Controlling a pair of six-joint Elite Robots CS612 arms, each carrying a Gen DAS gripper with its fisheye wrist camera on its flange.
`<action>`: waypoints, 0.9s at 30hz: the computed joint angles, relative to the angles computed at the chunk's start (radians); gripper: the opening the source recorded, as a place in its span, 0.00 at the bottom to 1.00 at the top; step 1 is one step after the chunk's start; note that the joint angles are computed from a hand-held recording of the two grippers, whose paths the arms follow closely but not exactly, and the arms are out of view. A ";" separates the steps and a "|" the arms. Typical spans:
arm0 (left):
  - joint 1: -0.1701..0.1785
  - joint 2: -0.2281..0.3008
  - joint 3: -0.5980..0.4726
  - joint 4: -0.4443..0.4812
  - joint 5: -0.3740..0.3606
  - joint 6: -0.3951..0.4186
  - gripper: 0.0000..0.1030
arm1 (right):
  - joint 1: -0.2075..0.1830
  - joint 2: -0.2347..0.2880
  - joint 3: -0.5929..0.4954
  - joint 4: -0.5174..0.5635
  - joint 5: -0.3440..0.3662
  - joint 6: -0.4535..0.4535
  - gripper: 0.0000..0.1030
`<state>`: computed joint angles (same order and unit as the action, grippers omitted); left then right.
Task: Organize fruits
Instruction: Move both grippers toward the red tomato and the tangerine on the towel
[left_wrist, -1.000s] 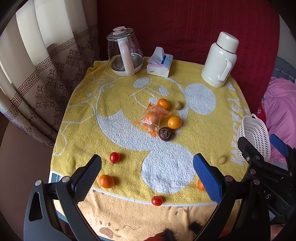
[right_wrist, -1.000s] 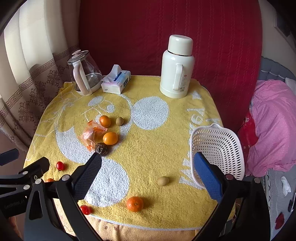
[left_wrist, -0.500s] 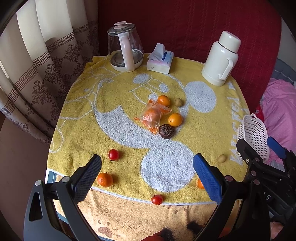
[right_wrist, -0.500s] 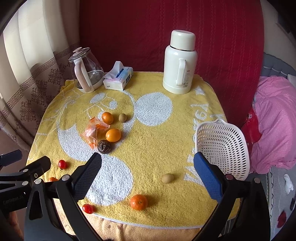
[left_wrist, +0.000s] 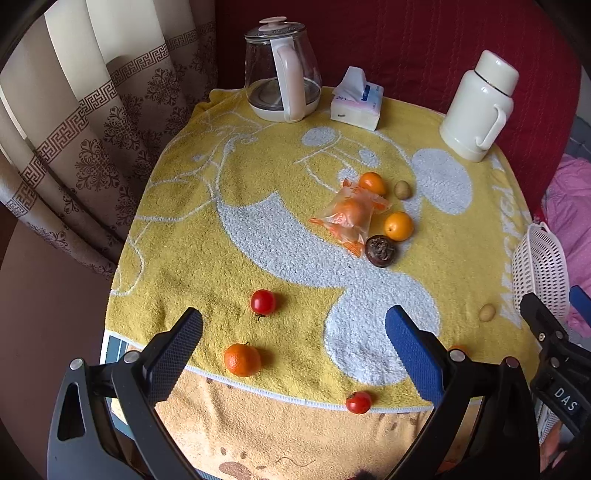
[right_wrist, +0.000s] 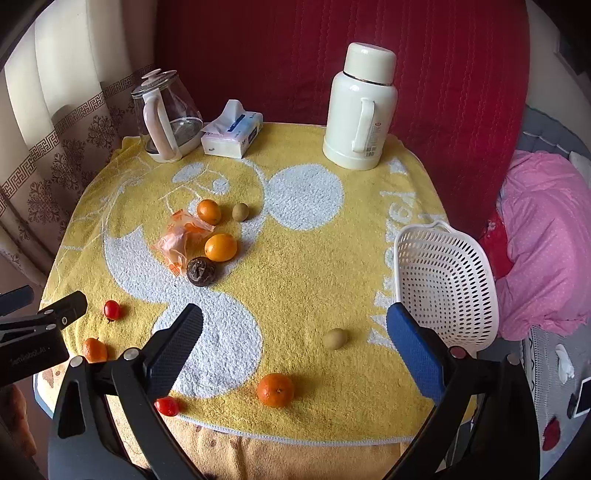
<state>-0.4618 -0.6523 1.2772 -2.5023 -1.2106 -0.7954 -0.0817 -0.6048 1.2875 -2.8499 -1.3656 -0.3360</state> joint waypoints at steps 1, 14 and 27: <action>0.003 0.002 0.003 -0.007 -0.011 0.002 0.95 | 0.001 0.001 -0.002 0.006 -0.003 0.001 0.97; 0.020 0.033 -0.010 -0.002 -0.078 0.061 0.95 | 0.011 0.017 -0.015 0.050 -0.030 0.022 0.97; 0.033 0.045 -0.007 -0.013 -0.123 0.084 0.95 | 0.004 0.035 -0.022 0.076 0.017 0.045 0.97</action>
<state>-0.4286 -0.6070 1.2706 -2.5153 -1.3340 -0.7112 -0.0774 -0.5701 1.2652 -2.7743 -1.3482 -0.2909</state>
